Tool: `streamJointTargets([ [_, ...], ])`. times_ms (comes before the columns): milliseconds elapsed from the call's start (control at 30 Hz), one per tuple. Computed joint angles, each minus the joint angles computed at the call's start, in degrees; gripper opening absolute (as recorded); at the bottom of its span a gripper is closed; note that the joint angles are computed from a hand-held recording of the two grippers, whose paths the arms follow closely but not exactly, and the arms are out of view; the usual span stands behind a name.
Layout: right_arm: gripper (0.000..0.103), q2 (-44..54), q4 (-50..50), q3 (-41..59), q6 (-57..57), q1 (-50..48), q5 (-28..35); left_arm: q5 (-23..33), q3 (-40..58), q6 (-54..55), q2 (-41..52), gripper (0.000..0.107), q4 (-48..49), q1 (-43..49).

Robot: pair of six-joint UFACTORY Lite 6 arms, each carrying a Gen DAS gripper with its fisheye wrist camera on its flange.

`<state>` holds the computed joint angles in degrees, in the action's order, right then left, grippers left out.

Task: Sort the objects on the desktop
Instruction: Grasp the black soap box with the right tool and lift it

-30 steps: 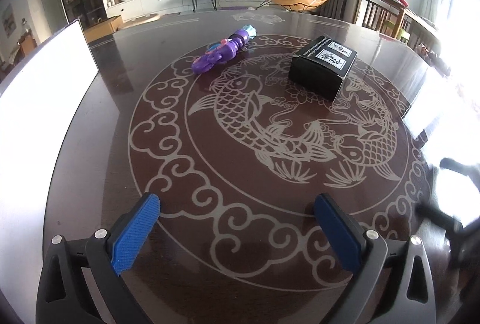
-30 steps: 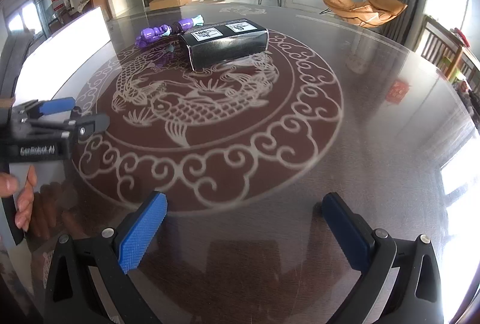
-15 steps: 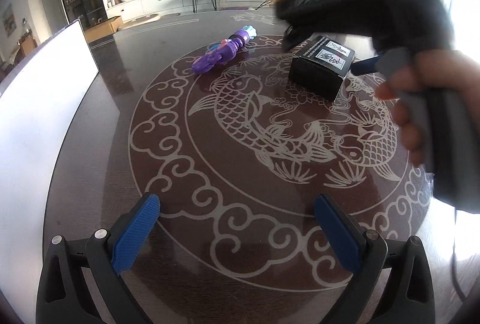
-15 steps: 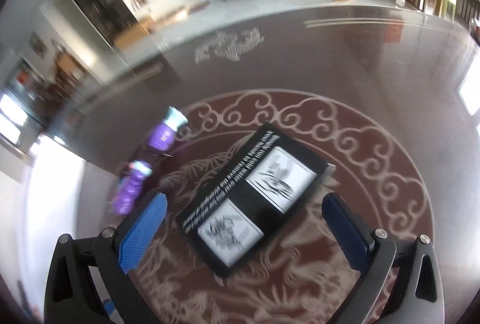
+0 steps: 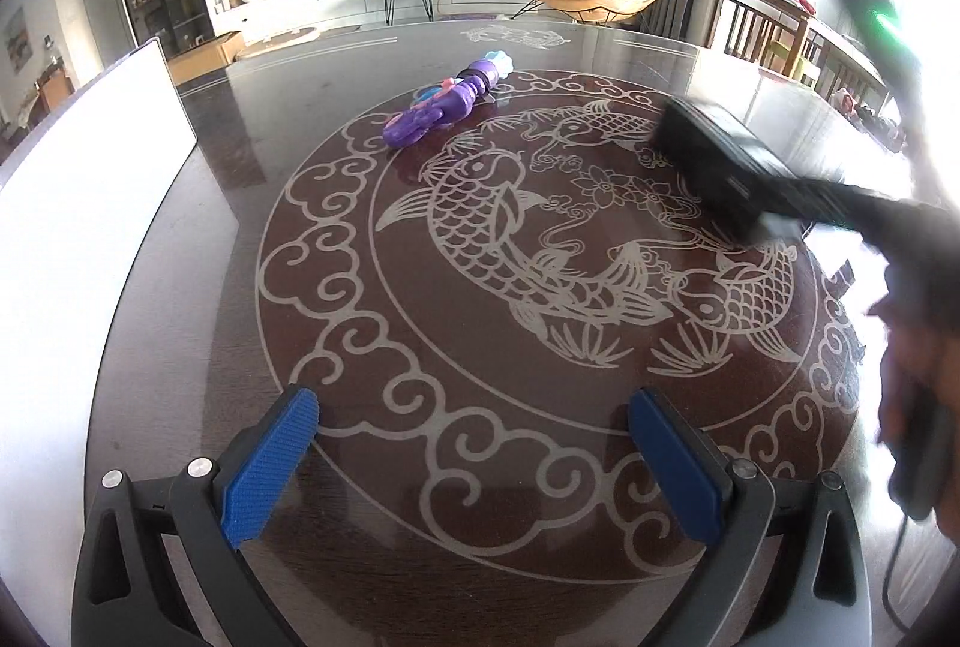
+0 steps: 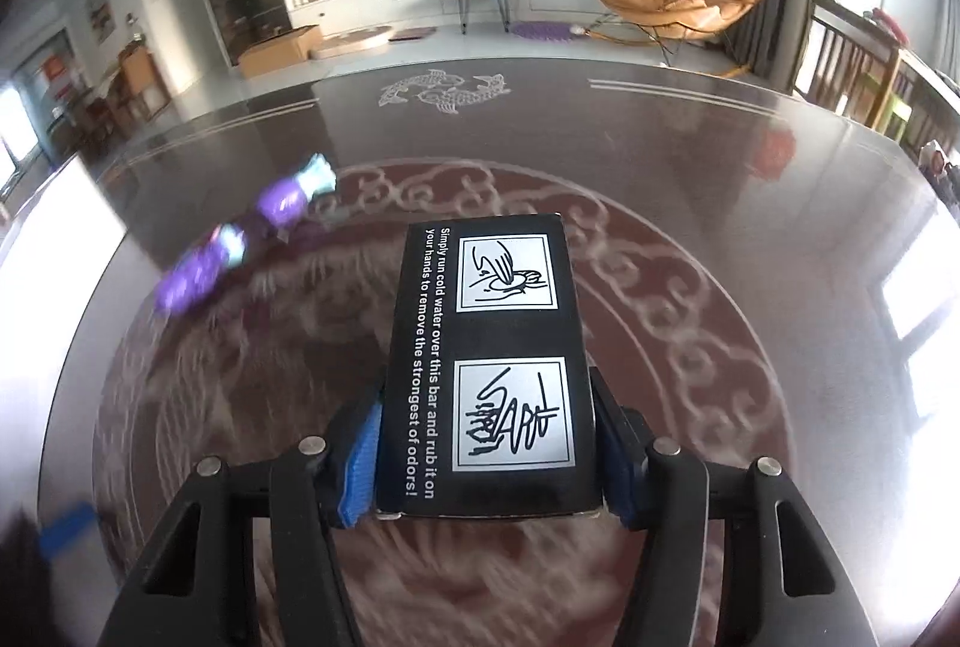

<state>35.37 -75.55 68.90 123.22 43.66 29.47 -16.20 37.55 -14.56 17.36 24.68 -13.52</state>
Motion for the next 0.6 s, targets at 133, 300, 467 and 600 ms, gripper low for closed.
streamJointTargets([
  [133,0.059,-10.74,-5.08,-17.76,12.68,8.51,2.94,-0.08,-0.01,0.08,0.04,0.103,-0.08,0.0],
  [300,0.064,-20.35,0.7,-31.47,24.99,23.48,8.61,-0.14,-0.01,0.21,0.08,0.103,-0.23,-0.04],
  [467,0.091,-22.95,0.17,-35.18,28.67,27.53,8.99,-0.16,-0.04,0.51,0.08,0.103,-0.54,-0.04],
  [600,0.102,-22.08,-3.63,-35.36,30.76,26.78,7.01,-0.26,-0.08,1.06,0.2,0.103,-1.22,-0.18],
])
